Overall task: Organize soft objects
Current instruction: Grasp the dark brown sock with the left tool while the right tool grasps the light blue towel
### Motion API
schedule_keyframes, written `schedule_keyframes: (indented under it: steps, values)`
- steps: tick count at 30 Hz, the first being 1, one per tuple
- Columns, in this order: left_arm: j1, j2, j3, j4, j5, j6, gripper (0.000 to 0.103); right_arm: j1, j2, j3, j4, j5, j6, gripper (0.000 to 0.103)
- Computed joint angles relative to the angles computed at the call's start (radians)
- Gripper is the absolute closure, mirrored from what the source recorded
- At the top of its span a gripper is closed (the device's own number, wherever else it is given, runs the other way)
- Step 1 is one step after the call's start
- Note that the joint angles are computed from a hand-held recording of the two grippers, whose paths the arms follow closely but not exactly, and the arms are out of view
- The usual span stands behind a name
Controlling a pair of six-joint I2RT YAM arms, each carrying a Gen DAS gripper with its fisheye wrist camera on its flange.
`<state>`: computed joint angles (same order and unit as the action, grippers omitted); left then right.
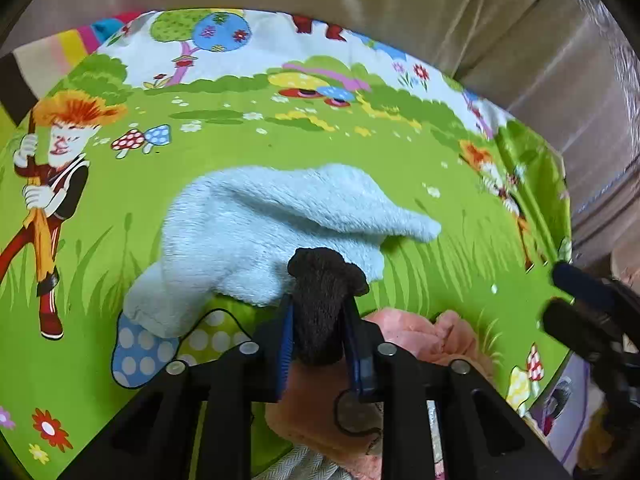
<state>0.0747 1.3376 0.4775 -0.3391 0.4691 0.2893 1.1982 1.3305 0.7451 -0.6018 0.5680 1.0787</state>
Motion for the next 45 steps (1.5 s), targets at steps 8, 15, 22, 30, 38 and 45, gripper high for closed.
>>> schedule_keyframes:
  steps: [8, 15, 22, 30, 38, 45]
  values:
    - [0.23, -0.085, 0.02, -0.084, 0.099, 0.039, 0.08, -0.118, 0.185, 0.122, 0.122, -0.08, -0.238, 0.024]
    - [0.401, -0.081, 0.035, -0.064, 0.127, 0.057, 0.08, -0.19, 0.388, 0.277, 0.168, -0.181, -0.396, 0.021]
    - [0.47, -0.059, 0.037, -0.025, 0.141, 0.056, 0.08, -0.259, 0.571, 0.435, 0.18, -0.336, -0.497, 0.02]
    - [0.475, -0.041, 0.031, -0.014, 0.147, 0.06, 0.08, -0.332, 0.718, 0.571, 0.072, -0.41, -0.511, 0.02]
    - [0.468, -0.053, 0.018, -0.012, 0.138, 0.065, 0.08, -0.301, 0.688, 0.53, 0.069, -0.307, -0.502, 0.081]
    - [0.468, -0.103, 0.0, -0.029, 0.143, 0.076, 0.08, -0.273, 0.553, 0.384, 0.194, -0.286, -0.422, 0.085]
